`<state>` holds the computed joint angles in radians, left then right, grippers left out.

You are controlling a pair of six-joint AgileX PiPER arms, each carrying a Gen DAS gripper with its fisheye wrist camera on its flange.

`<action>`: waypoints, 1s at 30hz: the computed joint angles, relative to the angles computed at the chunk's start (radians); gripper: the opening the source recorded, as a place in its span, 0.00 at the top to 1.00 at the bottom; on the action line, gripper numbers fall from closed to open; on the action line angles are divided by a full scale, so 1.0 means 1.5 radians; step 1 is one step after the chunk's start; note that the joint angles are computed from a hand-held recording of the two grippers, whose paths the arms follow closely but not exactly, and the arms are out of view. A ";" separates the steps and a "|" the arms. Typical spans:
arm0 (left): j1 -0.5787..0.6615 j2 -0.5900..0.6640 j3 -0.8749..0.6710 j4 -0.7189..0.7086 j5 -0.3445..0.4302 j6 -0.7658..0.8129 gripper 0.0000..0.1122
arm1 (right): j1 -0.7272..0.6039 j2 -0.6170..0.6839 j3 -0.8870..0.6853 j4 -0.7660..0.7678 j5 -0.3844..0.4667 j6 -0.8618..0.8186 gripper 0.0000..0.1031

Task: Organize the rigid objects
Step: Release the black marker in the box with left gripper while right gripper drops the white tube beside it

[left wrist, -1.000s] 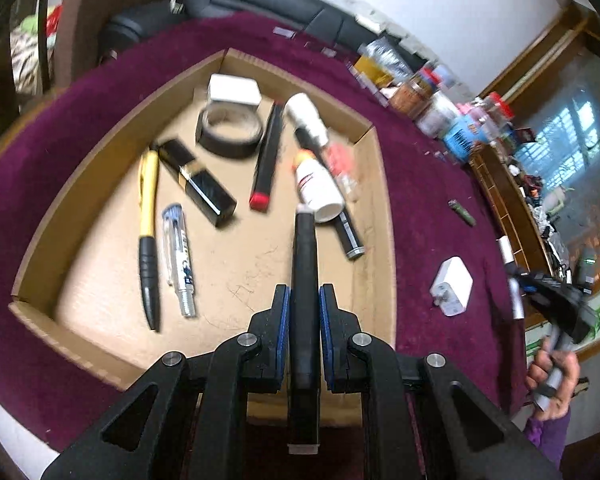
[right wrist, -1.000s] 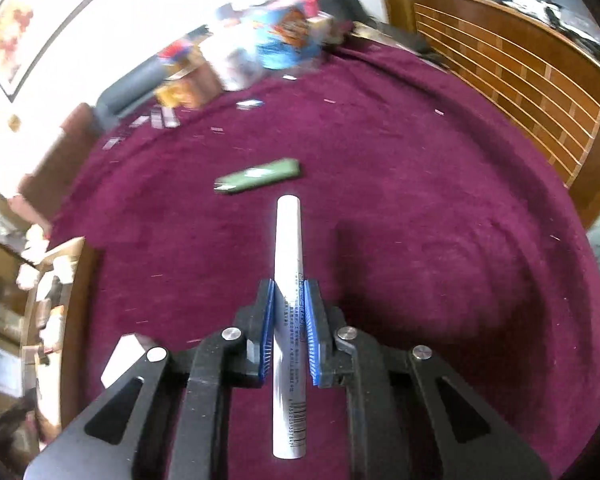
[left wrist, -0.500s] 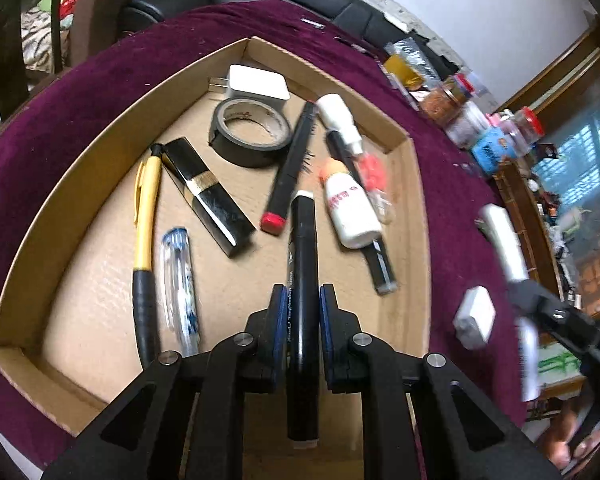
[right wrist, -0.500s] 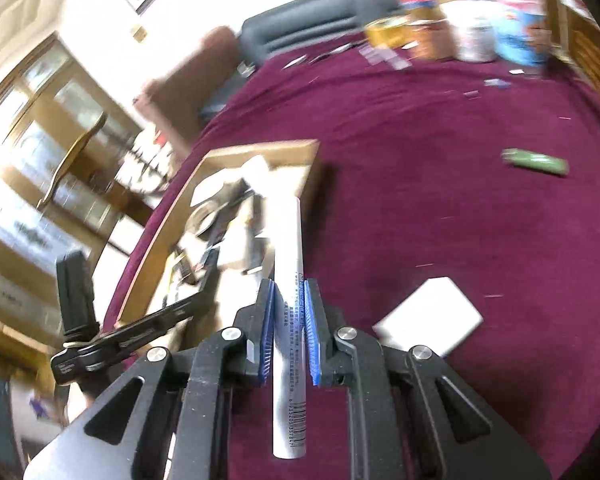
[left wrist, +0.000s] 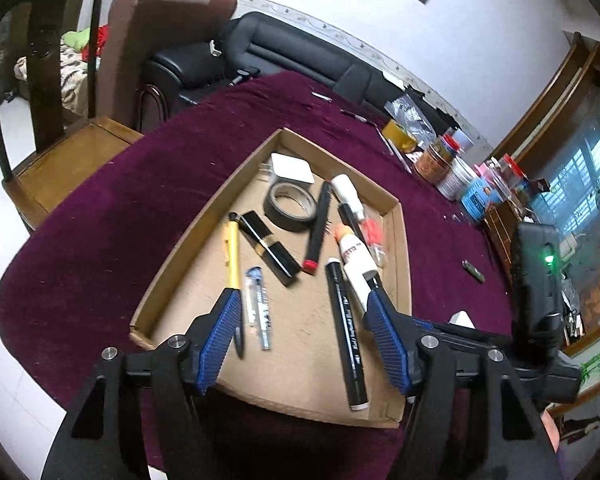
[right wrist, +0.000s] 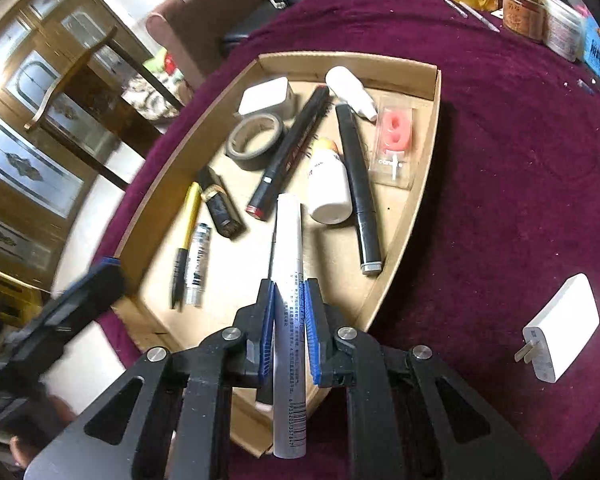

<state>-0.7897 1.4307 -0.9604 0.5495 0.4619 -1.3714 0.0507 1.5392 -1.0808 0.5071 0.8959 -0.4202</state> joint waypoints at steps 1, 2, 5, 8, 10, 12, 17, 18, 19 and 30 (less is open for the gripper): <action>0.000 0.003 -0.002 0.003 0.000 -0.002 0.47 | 0.019 0.000 0.001 -0.034 -0.021 0.029 0.88; 0.001 0.002 0.001 0.006 -0.001 -0.003 0.47 | 0.032 0.004 -0.002 -0.058 -0.032 0.050 0.88; -0.002 0.004 0.005 0.020 0.002 -0.013 0.47 | 0.056 0.016 -0.016 -0.103 -0.045 0.093 0.88; -0.012 0.006 0.001 0.050 0.023 -0.039 0.46 | 0.078 0.017 -0.018 -0.145 -0.066 0.127 0.88; -0.023 0.011 -0.005 0.074 0.051 -0.061 0.46 | 0.081 0.019 -0.015 -0.138 -0.077 0.125 0.88; -0.027 0.016 -0.010 0.082 0.069 -0.069 0.46 | 0.076 0.022 -0.009 -0.119 -0.085 0.108 0.86; -0.037 0.031 -0.023 0.097 0.097 -0.079 0.46 | 0.065 -0.022 0.028 -0.088 -0.119 0.052 0.74; -0.041 0.033 -0.026 0.102 0.104 -0.082 0.45 | 0.058 -0.037 0.035 -0.077 -0.123 0.034 0.63; -0.045 0.038 -0.031 0.107 0.111 -0.084 0.45 | 0.052 -0.056 0.046 -0.071 -0.131 0.022 0.57; -0.087 0.076 -0.084 0.107 0.162 -0.063 0.45 | 0.054 -0.220 0.156 -0.438 -0.286 0.295 0.32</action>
<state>-0.9204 1.5440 -1.0863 0.7099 0.7045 -1.4655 0.1312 1.2086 -0.8470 -0.1498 0.4665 0.0226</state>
